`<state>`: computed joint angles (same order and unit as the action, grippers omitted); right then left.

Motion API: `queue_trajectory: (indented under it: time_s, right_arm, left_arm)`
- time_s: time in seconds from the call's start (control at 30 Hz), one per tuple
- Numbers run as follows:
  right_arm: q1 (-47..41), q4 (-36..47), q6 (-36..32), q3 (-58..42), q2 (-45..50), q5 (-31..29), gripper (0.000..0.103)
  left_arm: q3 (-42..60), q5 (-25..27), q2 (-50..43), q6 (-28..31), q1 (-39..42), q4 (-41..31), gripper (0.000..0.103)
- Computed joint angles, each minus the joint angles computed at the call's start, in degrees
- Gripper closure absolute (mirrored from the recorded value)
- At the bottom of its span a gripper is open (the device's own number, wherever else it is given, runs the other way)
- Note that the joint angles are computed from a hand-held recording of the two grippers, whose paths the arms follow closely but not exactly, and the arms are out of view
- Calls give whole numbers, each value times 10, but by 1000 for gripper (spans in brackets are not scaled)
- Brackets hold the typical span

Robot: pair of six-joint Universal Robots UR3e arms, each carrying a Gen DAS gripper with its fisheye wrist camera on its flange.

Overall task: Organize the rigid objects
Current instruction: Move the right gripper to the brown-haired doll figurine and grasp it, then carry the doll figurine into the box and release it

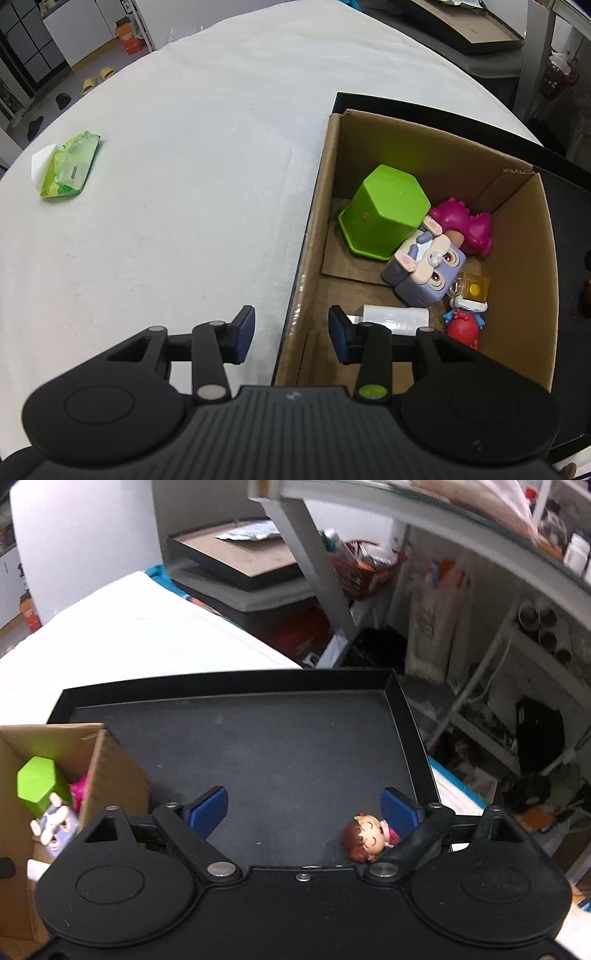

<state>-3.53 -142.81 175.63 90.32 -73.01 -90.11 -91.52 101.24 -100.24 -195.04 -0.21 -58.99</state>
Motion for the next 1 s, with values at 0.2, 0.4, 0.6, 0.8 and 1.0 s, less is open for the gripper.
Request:
queue_trajectory:
  time_s: [0.2,0.4,0.6,0.8,1.0]
  right_arm:
    - [-18,10,2,-6,19,7,13]
    - [-27,6,-8,-9,44,7,19]
    - [-44,28,-19,-2,35,35,74]
    - [-49,20,-33,26,-11,79,74]
    - [-62,7,-27,43,-65,128,74]
  left_arm:
    - [34,18,-25,-11,-30,-13,61]
    - [50,38,-37,-26,-43,-26,59]
    - [45,39,-26,-27,-44,-27,59]
    - [21,33,-3,-22,-40,-10,59]
    - [-9,24,19,-18,-30,1,59]
